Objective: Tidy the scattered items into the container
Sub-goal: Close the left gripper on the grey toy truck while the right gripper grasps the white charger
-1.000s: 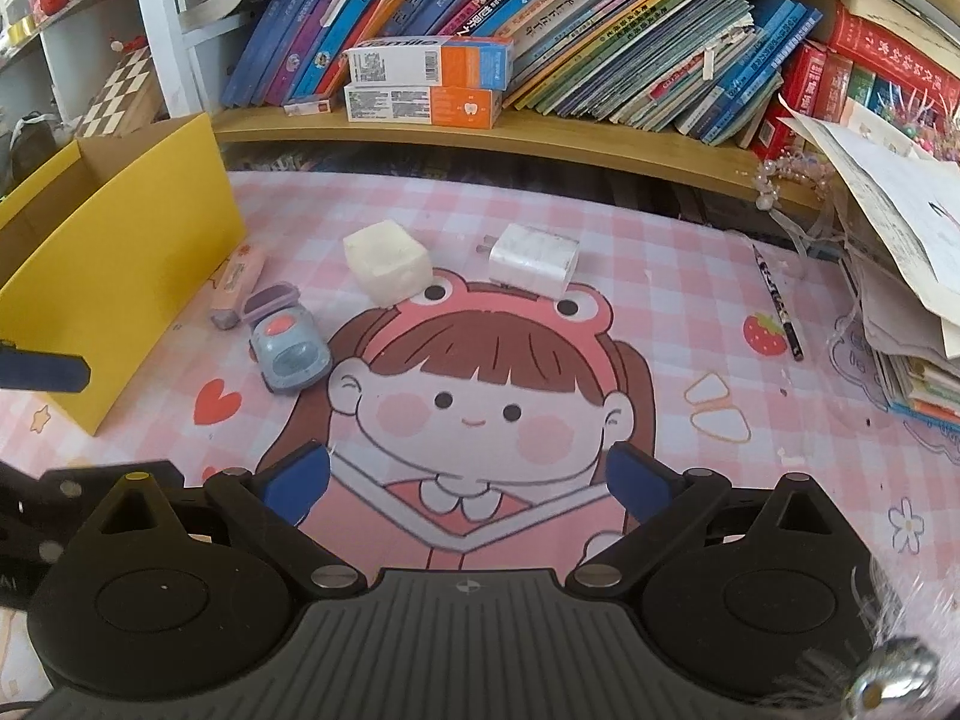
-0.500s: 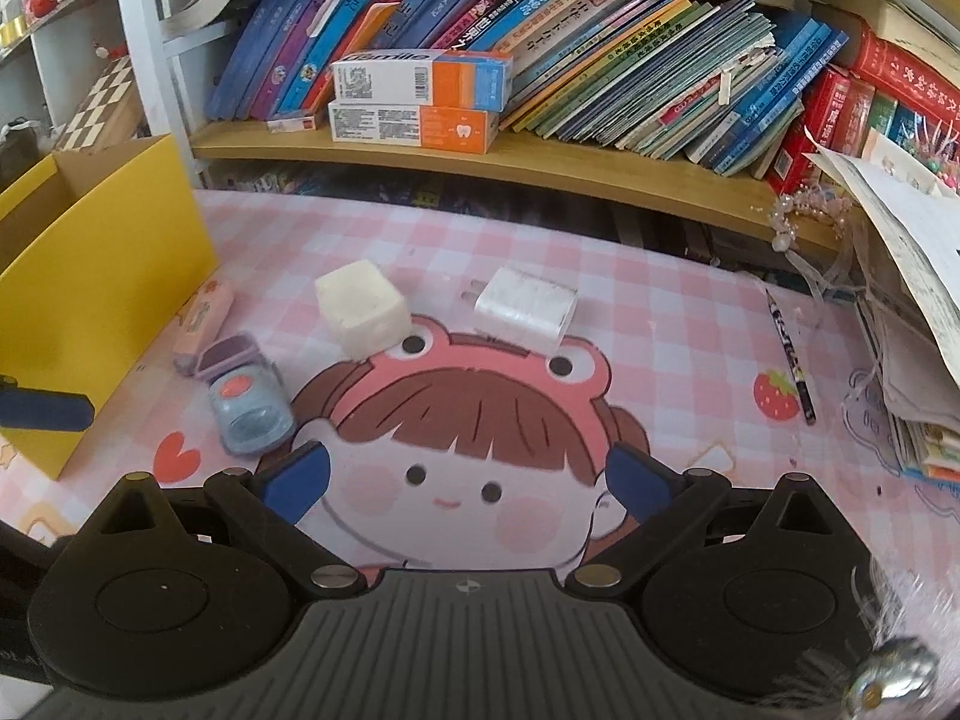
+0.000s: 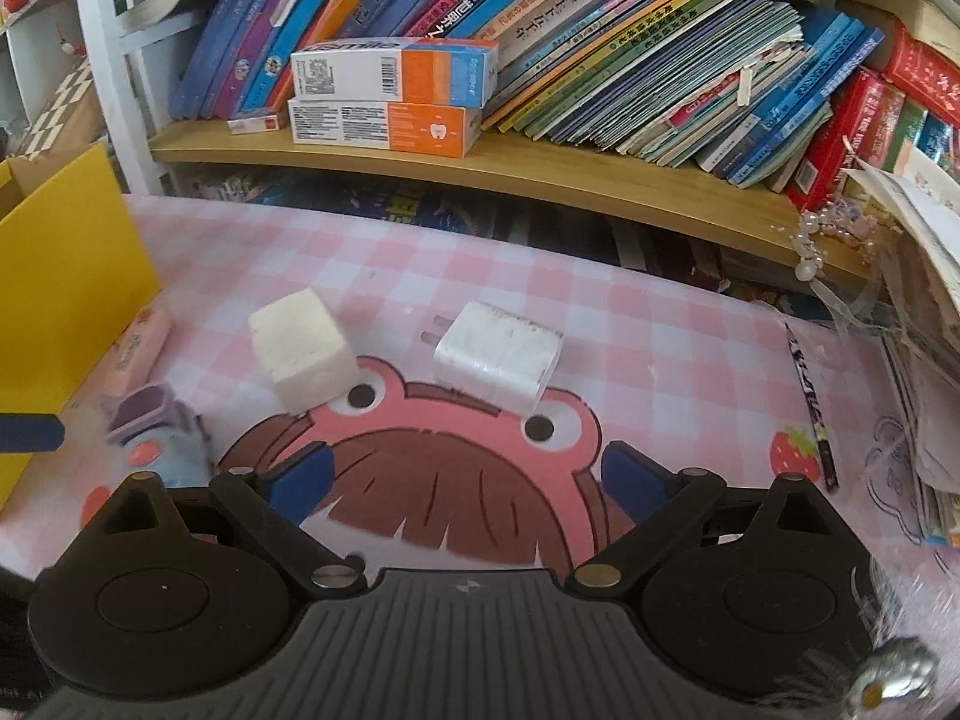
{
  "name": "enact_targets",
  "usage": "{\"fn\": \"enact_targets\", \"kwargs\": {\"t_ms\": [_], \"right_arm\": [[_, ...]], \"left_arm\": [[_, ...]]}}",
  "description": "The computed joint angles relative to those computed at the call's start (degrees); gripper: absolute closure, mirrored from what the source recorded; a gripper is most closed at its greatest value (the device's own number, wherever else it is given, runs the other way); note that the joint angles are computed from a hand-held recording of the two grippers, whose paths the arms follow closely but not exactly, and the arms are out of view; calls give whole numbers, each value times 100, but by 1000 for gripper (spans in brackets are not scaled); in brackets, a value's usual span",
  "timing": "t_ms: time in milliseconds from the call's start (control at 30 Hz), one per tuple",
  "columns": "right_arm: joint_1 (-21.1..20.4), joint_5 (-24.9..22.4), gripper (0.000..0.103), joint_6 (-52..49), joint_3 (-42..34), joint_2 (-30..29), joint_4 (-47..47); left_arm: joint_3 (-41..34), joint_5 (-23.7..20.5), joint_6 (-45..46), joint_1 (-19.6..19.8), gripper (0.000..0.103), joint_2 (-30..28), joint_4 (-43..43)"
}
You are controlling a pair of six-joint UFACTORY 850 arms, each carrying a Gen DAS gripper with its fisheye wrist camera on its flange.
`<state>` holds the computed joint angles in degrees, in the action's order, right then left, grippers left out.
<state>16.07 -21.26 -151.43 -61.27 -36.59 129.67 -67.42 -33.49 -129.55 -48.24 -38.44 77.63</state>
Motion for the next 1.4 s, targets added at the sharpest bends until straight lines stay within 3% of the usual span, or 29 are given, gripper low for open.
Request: {"fn": "enact_targets", "kwargs": {"t_ms": [500, 633, 900, 1067, 1400], "right_arm": [[70, 95, 20, 666, -707, -560, -590], [89, 114, 23, 716, -817, -652, -605], [108, 48, 30, 790, -956, -777, -624], [118, 0, 51, 509, -948, -777, -358], [84, 66, 51, 769, -785, -631, -583]], "left_arm": [[-187, 131, 69, 152, 12, -264, -2], [-207, 154, 118, 176, 20, -297, -64], [-156, 179, -50, 194, 27, -296, 154], [-110, 197, -165, 188, 41, -265, 355], [25, 202, -330, 174, 42, -117, 512]]}}
